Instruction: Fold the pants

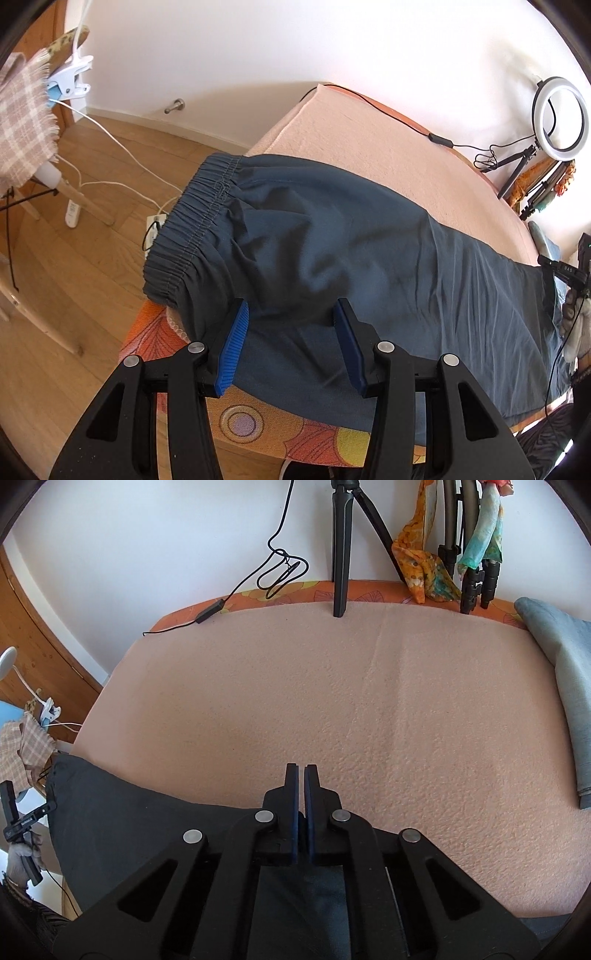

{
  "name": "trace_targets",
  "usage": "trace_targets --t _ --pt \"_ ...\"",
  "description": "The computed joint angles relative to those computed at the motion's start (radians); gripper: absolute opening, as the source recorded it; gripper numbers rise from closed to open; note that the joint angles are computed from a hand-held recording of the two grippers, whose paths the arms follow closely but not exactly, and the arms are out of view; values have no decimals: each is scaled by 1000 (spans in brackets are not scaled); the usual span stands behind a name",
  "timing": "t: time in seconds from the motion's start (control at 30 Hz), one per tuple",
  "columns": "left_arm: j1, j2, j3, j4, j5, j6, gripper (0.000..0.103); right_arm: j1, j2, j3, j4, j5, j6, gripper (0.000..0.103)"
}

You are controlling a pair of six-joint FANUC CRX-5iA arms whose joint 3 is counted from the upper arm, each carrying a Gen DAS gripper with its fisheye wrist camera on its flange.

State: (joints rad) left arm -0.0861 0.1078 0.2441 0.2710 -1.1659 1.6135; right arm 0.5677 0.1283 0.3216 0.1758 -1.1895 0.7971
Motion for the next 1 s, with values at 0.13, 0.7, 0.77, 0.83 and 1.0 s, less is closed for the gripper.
trace_targets --t 0.13,0.7,0.77,0.83,1.0 --pt "33 -35 -30 28 28 7 46 15 -9 -2 43 -14 -42 11" --pt "176 -177 -274 284 154 152 67 229 -123 -69 183 88 -168 57" --pt "176 -175 -263 286 135 163 67 249 -125 -61 172 98 -158 57" --pt "160 -144 -186 216 72 246 67 269 -120 -54 180 98 -155 57" --pt "112 -111 -114 122 78 298 67 291 -108 -49 175 85 -148 58"
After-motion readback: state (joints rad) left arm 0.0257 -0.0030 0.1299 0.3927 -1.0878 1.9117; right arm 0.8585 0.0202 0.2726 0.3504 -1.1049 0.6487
